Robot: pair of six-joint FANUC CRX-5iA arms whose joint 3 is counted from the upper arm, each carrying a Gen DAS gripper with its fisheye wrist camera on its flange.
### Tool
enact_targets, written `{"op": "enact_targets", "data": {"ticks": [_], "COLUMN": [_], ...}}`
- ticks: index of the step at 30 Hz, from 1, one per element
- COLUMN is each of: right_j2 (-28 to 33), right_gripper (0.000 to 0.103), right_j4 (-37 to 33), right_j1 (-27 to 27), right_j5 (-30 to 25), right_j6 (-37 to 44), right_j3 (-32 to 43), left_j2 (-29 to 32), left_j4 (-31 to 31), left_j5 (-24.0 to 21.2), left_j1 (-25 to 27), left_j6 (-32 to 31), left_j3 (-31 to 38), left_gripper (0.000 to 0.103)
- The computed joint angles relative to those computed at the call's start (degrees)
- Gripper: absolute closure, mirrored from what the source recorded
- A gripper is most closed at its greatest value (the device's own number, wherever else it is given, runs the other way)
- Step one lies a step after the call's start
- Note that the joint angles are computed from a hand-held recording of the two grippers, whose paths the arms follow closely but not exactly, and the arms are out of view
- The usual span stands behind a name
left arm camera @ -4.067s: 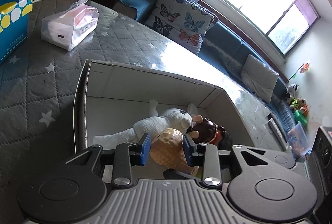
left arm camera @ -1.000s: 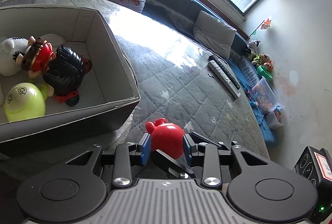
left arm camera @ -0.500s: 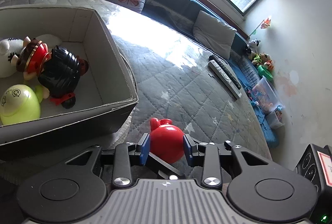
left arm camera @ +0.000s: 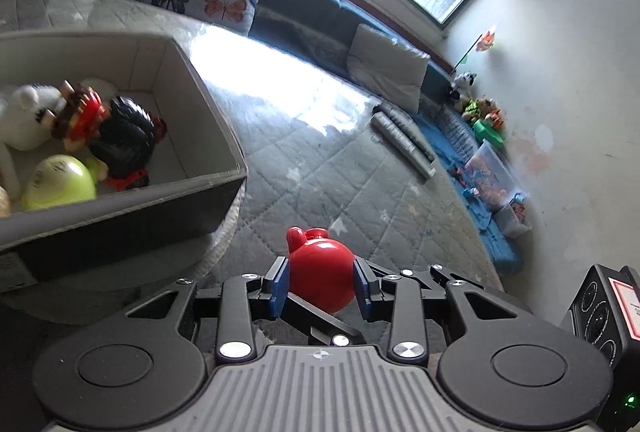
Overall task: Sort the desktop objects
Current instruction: 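Close the left gripper on the red ball toy, then lift the red ball toy with the left gripper and lower it into the shoebox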
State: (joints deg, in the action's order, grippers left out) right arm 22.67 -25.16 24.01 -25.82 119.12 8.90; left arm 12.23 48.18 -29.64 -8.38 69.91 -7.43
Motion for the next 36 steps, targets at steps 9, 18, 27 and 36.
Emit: {"op": "enact_targets", "data": {"ticks": [9, 18, 27, 36], "right_j2": [-1.27, 6.31, 13.69, 17.63], "right_gripper": [0.049, 0.049, 0.049, 0.049], "right_j4": [-4.64, -6.24, -4.80, -3.32], "right_j1": [3.22, 6.38, 8.07, 8.52], "right_j5": [0.53, -5.25, -10.61, -13.64], "right_j6": [6.59, 8.57, 7.11, 5.72], "right_j3": [3.28, 15.20, 24.45, 29.24], "left_j2": [-7.74, -9.66, -8.60, -7.10], "left_j4": [0.49, -0.04, -0.82, 1.12], "left_j5": [5.97, 5.37, 3.84, 3.76], "left_j1": [2.63, 9.72, 13.82, 14.86], "left_j6": [-2.99, -1.85, 0.26, -0.85], "left_j3": [-5.42, -6.97, -7.21, -7.58], "left_gripper": [0.066, 0.066, 0.066, 0.066]}}
